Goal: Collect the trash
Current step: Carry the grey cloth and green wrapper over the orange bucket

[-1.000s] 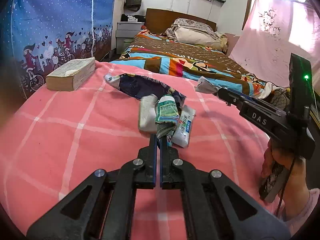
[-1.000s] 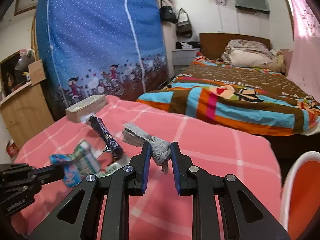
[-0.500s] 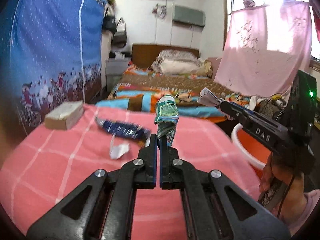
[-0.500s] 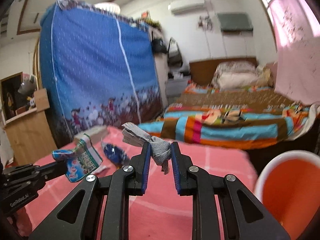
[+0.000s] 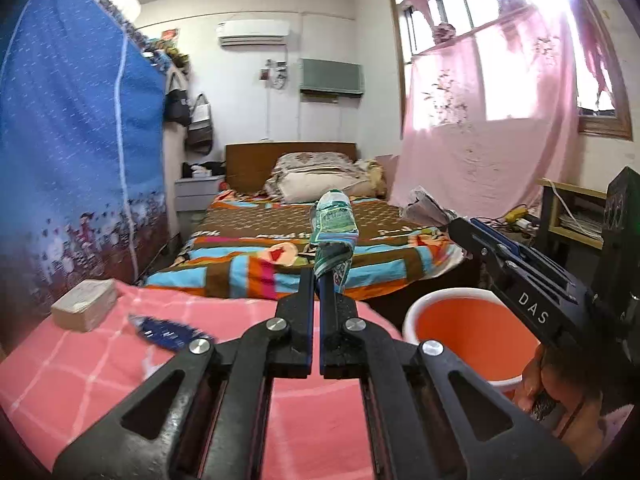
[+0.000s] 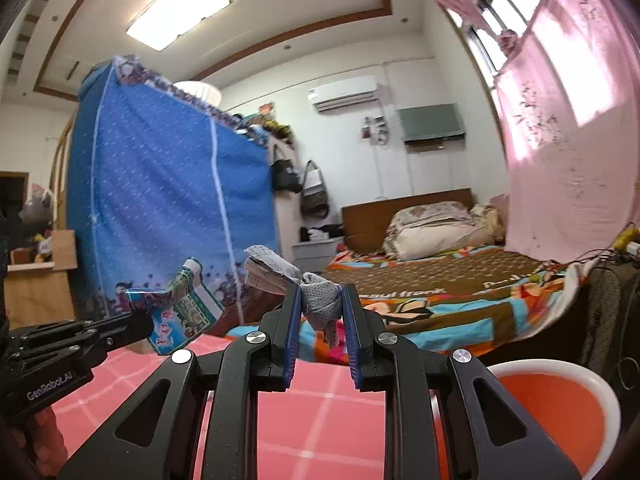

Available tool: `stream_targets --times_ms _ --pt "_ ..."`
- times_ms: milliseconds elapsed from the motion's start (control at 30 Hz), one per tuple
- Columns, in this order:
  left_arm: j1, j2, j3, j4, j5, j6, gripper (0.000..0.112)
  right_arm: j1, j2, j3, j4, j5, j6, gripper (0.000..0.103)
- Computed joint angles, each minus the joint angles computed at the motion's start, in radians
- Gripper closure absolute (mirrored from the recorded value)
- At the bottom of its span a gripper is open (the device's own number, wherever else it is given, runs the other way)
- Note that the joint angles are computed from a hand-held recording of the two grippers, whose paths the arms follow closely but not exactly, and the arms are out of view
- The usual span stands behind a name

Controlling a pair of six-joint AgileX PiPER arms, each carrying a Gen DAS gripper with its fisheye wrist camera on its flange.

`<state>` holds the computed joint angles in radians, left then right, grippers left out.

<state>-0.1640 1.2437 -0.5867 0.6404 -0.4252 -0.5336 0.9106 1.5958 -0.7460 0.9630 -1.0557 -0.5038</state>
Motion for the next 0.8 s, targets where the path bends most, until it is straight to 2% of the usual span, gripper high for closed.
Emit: stream_targets --times_ms 133,467,600,800 --pt "-0.102 0.024 -0.016 -0.122 0.009 0.12 0.107 -0.009 -0.035 0.058 0.025 -0.044 0.021 0.084" --pt "-0.284 0.1 -0.072 -0.218 0.053 0.178 0.107 -0.043 -0.129 0.189 0.127 -0.084 0.059 0.084" --pt "-0.32 0.147 -0.113 -0.178 0.085 0.123 0.107 -0.067 -0.152 0.214 0.17 -0.061 0.057 0.084" --pt "-0.358 0.226 -0.191 0.01 0.157 -0.104 0.107 -0.131 -0.176 0.224 0.222 0.039 0.037 0.083"
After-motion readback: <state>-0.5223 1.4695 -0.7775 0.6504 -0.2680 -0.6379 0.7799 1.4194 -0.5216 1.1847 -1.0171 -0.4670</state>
